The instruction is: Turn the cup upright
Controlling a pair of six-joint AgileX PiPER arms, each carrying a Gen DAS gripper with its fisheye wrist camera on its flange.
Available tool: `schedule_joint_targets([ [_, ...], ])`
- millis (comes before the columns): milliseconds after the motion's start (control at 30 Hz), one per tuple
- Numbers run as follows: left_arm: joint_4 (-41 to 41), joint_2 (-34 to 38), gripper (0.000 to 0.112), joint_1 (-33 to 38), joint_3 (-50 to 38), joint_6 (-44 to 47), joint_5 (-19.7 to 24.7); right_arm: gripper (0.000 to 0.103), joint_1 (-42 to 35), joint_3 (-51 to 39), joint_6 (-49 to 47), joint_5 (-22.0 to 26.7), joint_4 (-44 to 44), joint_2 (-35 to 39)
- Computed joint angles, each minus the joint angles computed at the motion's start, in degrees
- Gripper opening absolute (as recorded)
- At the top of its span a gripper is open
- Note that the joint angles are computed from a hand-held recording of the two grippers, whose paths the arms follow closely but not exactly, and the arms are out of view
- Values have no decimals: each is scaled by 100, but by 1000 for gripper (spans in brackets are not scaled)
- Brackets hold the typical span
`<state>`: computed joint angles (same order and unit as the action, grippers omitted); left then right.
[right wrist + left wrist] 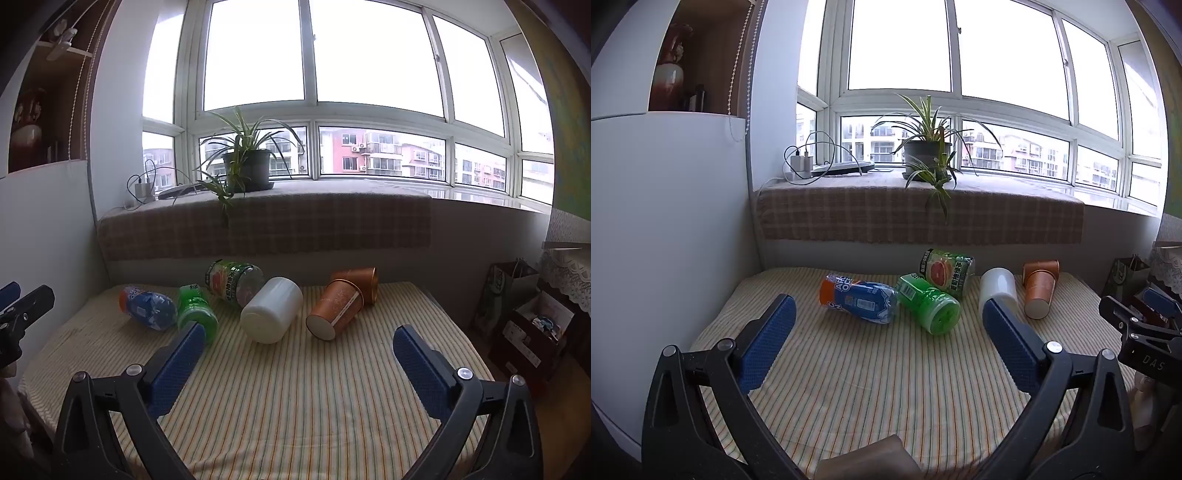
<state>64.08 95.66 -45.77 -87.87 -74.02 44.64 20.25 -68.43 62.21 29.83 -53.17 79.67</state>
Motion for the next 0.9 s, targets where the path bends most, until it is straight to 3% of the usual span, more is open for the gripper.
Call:
schedule_joint_targets([
  [900,-89,79,103,24,-144,124,-10,103,-8,-79,-139,-7,190,86],
])
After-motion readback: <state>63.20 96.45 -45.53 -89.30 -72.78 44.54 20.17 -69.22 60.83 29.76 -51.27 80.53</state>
